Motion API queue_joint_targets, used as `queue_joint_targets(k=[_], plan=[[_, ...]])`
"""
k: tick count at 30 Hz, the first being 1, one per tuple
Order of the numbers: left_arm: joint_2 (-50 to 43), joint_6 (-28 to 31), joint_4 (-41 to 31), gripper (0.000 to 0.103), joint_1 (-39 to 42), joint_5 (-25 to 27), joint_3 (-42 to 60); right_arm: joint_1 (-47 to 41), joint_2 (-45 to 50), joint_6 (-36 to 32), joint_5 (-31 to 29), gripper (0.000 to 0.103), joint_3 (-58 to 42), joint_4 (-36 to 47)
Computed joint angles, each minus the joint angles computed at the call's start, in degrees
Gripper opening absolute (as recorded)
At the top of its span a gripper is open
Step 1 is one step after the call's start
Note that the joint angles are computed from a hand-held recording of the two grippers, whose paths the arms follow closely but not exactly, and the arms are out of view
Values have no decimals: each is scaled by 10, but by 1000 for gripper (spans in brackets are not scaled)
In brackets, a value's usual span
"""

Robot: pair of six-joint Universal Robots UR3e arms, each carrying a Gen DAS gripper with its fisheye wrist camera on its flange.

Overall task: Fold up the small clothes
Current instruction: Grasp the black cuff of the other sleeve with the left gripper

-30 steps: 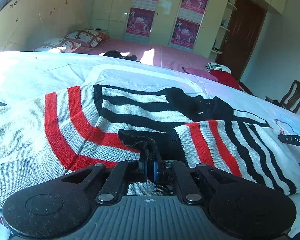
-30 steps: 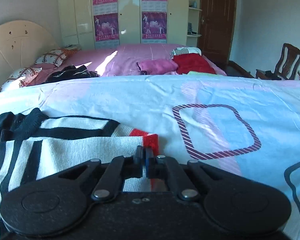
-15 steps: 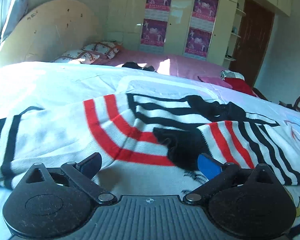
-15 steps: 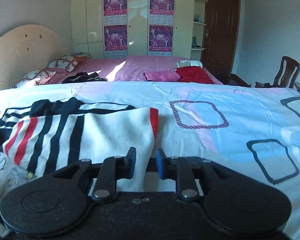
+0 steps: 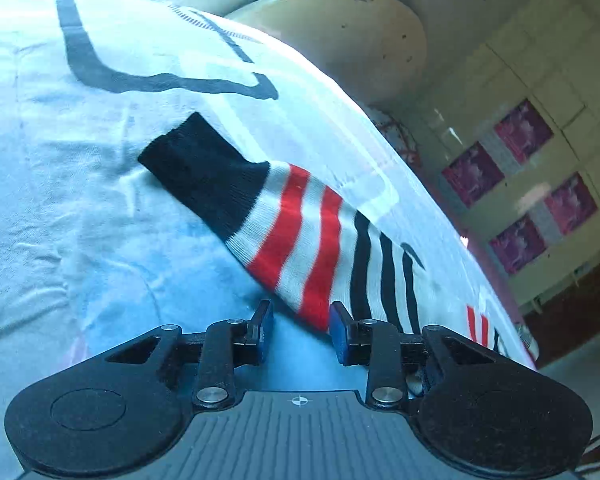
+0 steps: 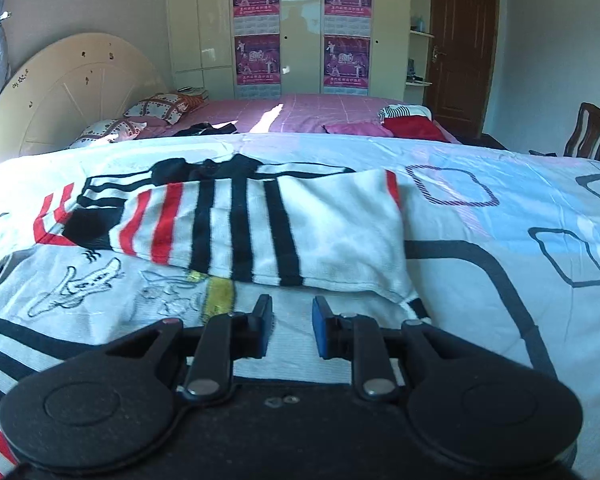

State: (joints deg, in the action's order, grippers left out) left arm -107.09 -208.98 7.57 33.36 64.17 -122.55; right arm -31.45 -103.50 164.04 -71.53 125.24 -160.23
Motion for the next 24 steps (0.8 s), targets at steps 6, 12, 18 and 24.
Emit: queue_joint_targets(k=[6, 12, 18, 24], plan=[[-107, -106, 119, 33, 28, -57, 27, 96, 24, 60, -52, 23, -47, -17], [-175, -148, 144, 33, 35, -45, 98, 129, 45, 91, -94, 23, -73, -15], [-179, -77, 47, 4, 8, 25, 175, 100, 47, 127, -98, 23, -70, 7], [-158, -28, 49, 4, -66, 89, 238, 61, 32, 118, -82, 23, -52, 10]])
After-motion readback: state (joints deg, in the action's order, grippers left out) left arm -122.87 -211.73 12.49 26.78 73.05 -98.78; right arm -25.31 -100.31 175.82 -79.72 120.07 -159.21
